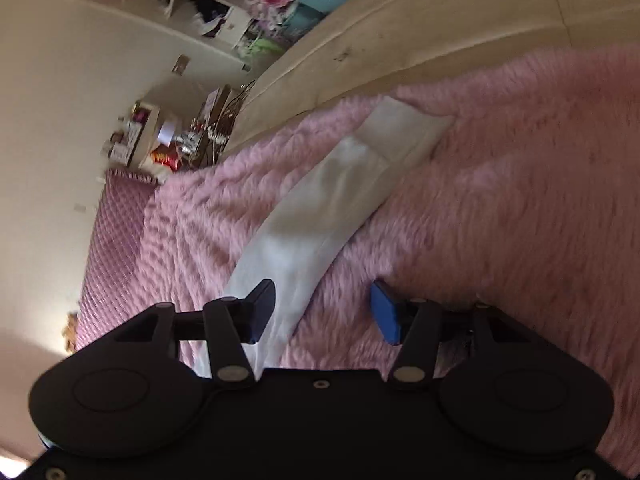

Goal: Fold small clothes

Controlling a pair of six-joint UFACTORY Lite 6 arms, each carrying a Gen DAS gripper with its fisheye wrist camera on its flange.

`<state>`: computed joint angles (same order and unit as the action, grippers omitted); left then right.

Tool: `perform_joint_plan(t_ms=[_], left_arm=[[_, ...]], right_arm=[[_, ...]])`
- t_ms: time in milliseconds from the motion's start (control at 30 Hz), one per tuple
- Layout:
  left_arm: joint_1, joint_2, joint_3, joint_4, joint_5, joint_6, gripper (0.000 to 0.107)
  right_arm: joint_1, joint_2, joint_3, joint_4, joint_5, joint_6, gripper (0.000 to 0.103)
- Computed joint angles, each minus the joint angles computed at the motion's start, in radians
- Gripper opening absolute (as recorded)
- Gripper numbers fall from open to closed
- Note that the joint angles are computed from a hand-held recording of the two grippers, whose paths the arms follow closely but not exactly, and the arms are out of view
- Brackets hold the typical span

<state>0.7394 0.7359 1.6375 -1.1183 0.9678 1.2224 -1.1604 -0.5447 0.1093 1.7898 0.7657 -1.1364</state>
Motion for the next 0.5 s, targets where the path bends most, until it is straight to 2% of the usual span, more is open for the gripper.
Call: perform_joint_plan(t_ms=[67,167,267,400,467,500], left_arm=[[-0.008,-0.006,-0.008,0.029,-0.014,-0.01,0.098],[-0.018,-0.022,-0.028,0.039,-0.036,0.019,0.098],[-0.027,-0.022,-0.023,0.043,-0.047,0.01,0.098],[-0.034,-0.019,-0.008,0.056,-0.056,-0.002,0.098],[-0.034,-0.017,0.001,0.066,-0.051,0.005,0.098],[-0.032,-0.019,0.001,0.071,-0.048,0.011,0.098]], right_arm=[[-0.02,0.13,0.044,0.088,0.028,-0.093,0.053],[0.103,0.201,0.111,0.296,-0.119,-0.175,0.054],[0.106,0.327,0.174,0.412,-0.124,-0.211,0.054],[0.072,0.397,0.221,0.444,-0.116,-0.224,0.05],[0.066,0.374,0.232,0.38,-0.134,-0.227,0.013],[0.07,0.345,0.239,0.346,-0.17,-0.22,0.013]])
